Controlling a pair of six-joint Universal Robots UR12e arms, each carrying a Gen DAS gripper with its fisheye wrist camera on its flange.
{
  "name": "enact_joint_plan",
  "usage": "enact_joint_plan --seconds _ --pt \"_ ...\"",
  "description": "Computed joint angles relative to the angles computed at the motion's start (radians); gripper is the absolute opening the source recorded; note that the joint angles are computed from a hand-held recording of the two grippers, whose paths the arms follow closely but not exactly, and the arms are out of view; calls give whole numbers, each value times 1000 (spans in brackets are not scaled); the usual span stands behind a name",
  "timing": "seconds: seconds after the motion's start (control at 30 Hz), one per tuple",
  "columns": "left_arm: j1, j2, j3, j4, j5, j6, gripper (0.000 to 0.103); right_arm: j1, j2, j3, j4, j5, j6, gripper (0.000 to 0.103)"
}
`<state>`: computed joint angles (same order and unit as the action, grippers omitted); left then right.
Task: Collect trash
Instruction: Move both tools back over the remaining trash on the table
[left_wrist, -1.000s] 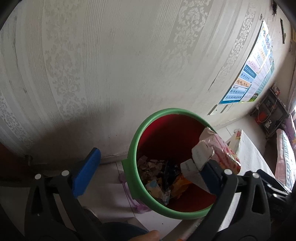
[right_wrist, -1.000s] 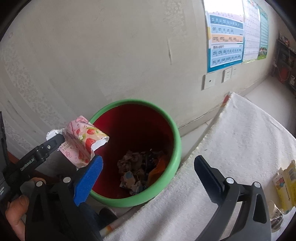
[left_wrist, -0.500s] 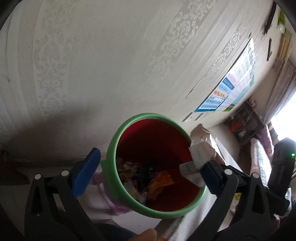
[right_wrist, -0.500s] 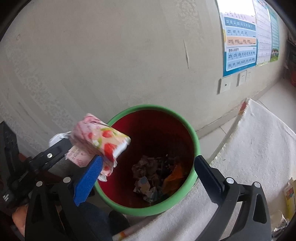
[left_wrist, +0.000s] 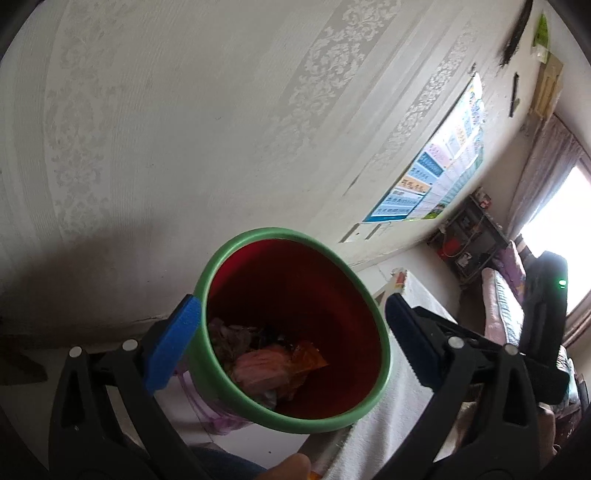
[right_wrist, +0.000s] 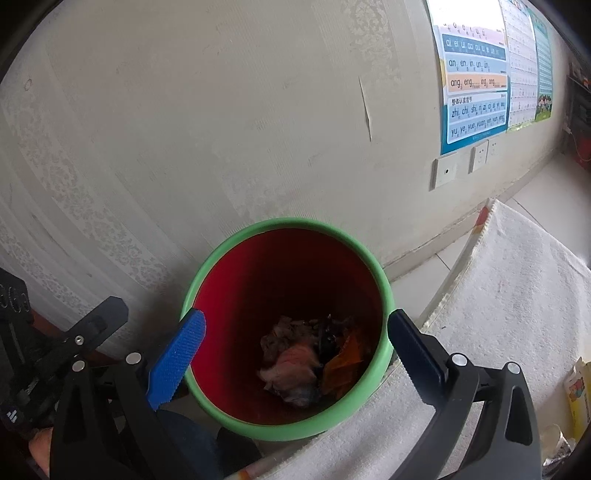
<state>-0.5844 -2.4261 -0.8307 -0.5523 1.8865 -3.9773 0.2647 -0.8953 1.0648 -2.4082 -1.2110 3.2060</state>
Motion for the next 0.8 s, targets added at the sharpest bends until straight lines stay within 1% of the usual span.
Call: enact_joint_plan --seconds 0.07,0.23,0.37,0.5,0.63,0.8 --pt "0 0 2 -8 4 -6 98 -1 -5 6 -7 -2 -1 96" --pt "-2 -3 20 -67 31 -21 98 -7 -21 29 -17 -5 4 96" --pt "-6 -7 38 -94 51 -12 98 -13 -45 62 -38 -12 7 96" --pt "-10 -10 55 -117 49 -17 98 -22 -76 103 -70 -22 15 96" --pt "-23 -23 91 -136 52 8 98 -33 -110 147 -100 -35 24 96" --pt "-42 -57 173 -169 49 61 98 -52 -161 214 -143 -51 41 96"
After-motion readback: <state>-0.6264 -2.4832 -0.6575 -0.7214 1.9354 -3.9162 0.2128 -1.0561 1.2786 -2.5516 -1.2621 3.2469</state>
